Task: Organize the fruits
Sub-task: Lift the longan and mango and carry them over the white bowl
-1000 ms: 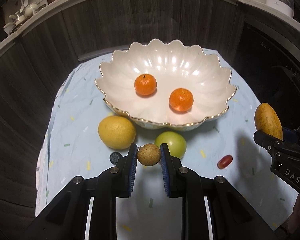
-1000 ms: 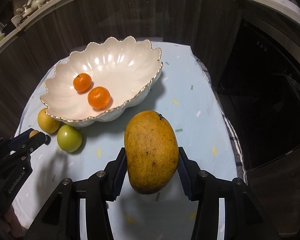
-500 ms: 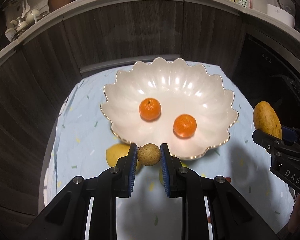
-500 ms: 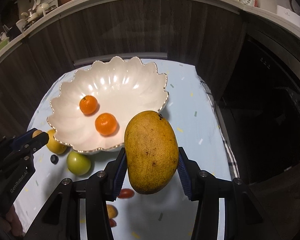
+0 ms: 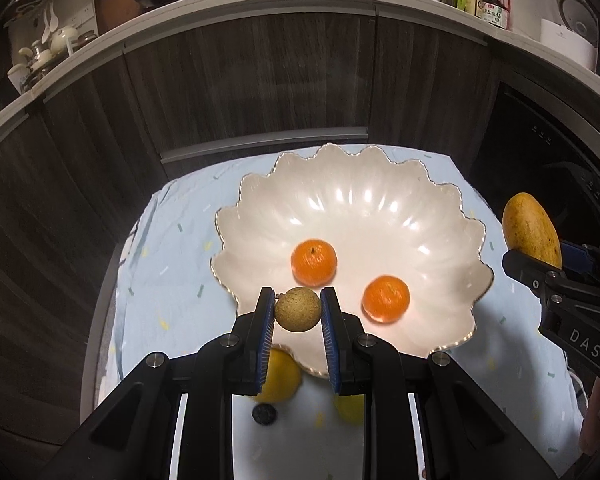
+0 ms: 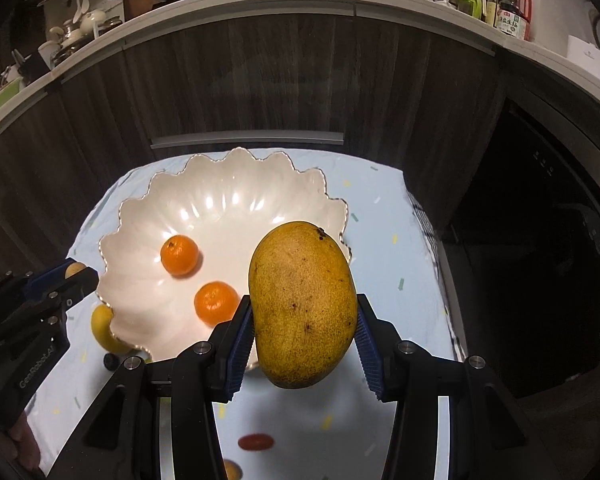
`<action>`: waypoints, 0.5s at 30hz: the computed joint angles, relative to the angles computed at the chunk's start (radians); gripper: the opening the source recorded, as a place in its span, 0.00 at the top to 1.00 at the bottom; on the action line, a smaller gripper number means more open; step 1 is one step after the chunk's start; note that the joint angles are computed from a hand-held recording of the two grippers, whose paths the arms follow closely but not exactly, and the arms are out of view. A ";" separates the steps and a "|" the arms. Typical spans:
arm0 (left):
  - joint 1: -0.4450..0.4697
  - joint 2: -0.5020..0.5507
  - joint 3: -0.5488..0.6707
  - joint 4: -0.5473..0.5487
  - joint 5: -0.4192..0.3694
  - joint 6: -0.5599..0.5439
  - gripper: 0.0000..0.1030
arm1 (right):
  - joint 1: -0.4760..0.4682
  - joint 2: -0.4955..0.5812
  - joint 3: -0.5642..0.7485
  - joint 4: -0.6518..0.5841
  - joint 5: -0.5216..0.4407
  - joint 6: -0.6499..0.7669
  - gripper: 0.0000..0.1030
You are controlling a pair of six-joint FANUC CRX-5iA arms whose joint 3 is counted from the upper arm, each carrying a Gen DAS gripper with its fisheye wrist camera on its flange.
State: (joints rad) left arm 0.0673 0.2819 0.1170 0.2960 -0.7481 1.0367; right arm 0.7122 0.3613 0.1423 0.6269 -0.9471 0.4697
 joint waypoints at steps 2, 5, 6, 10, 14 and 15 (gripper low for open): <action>0.000 0.013 0.017 0.001 -0.001 0.000 0.77 | -0.006 0.012 0.018 -0.002 -0.002 0.011 0.53; 0.001 0.031 0.039 0.006 -0.007 -0.007 0.77 | -0.014 0.029 0.042 -0.011 -0.004 0.029 0.53; 0.001 0.039 0.047 0.008 -0.011 -0.009 0.77 | -0.017 0.036 0.050 -0.013 -0.006 0.034 0.53; 0.003 0.063 0.072 0.010 -0.025 -0.013 0.77 | -0.024 0.056 0.076 -0.019 -0.012 0.053 0.53; 0.001 0.089 0.102 0.000 -0.038 -0.002 0.77 | -0.034 0.082 0.108 -0.034 -0.020 0.075 0.53; -0.001 0.095 0.107 -0.005 -0.039 0.003 0.77 | -0.036 0.088 0.114 -0.038 -0.022 0.080 0.53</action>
State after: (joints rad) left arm 0.0666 0.3774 0.2244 0.2912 -0.7874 1.0395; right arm 0.6761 0.4489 0.2568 0.5888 -0.9695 0.5496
